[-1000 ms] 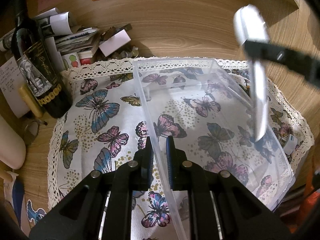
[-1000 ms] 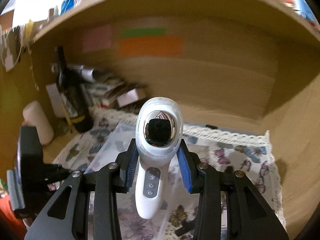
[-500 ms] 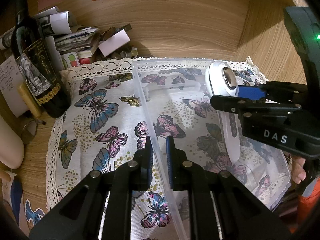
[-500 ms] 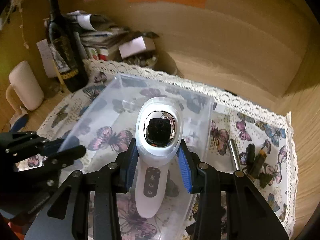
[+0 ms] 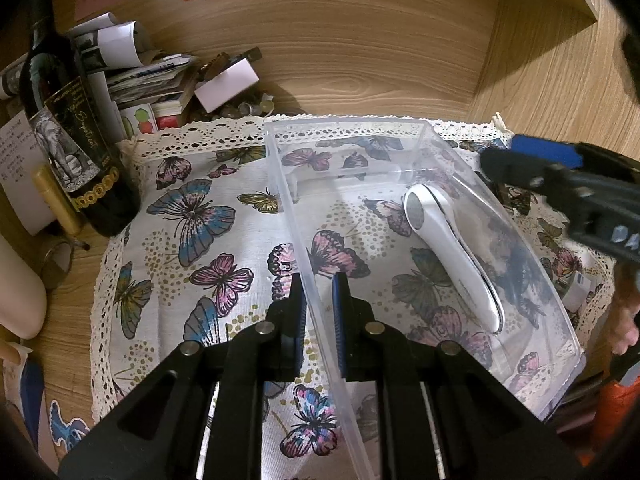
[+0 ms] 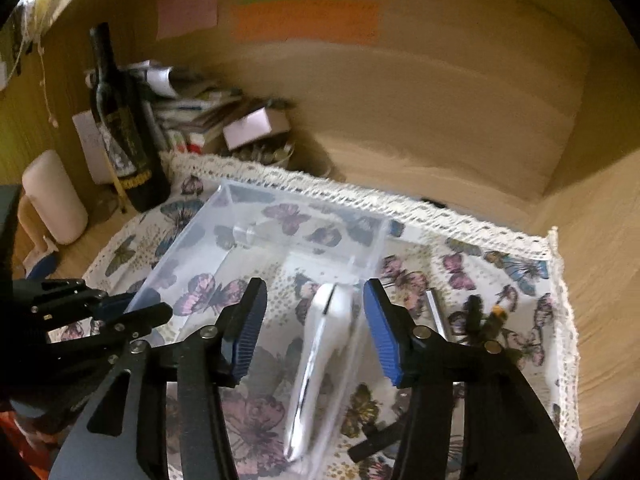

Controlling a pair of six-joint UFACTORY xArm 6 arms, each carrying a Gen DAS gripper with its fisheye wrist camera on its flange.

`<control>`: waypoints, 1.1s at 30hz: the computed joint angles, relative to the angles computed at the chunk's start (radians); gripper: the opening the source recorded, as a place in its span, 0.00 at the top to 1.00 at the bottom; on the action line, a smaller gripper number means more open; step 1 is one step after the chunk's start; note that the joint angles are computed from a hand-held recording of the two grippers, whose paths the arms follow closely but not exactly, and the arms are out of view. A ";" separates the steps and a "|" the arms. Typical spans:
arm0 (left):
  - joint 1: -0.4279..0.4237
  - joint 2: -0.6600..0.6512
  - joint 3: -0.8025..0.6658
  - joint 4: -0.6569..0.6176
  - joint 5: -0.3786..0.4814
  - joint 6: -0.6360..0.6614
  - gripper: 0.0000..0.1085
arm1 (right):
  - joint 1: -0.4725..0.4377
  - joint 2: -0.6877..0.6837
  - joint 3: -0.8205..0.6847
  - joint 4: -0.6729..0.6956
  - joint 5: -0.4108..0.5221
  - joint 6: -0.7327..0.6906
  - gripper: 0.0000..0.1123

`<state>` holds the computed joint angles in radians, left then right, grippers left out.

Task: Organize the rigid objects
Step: 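Lift the white facial device with the right gripper and place it into the clear box, then grasp the white travel adapter with the right gripper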

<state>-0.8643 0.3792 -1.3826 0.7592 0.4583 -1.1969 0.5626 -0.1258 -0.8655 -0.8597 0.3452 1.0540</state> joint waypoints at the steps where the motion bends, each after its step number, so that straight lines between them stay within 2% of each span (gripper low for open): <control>1: 0.001 0.000 0.000 -0.003 0.000 0.004 0.88 | -0.004 -0.021 0.013 -0.031 0.005 0.031 0.52; 5: 0.001 0.000 0.000 -0.005 -0.001 0.008 0.88 | -0.009 -0.110 0.073 -0.123 0.054 0.131 0.47; 9: 0.002 0.001 -0.002 -0.006 0.000 0.012 0.88 | -0.003 -0.229 0.159 -0.176 0.157 0.214 0.45; 15: 0.001 0.002 -0.005 -0.008 0.004 0.017 0.88 | 0.011 -0.378 0.292 -0.132 0.292 0.250 0.44; 21: -0.005 0.001 -0.006 -0.007 0.020 0.023 0.88 | 0.001 -0.427 0.389 -0.044 0.339 0.276 0.40; 25: -0.008 -0.002 -0.004 -0.012 0.024 0.026 0.88 | -0.026 -0.448 0.455 0.000 0.299 0.285 0.40; 29: -0.008 -0.004 -0.003 -0.014 0.023 0.029 0.88 | -0.067 -0.448 0.509 0.090 0.209 0.228 0.41; 32: -0.008 -0.004 -0.002 -0.014 0.023 0.028 0.88 | -0.090 -0.433 0.528 0.141 0.159 0.191 0.64; 33: -0.008 -0.004 -0.002 -0.014 0.023 0.028 0.88 | -0.098 -0.443 0.540 0.135 0.140 0.200 0.64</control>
<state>-0.8723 0.3756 -1.3850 0.7452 0.4810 -1.1688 0.4650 -0.5689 -0.3260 -0.7246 0.4851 1.2537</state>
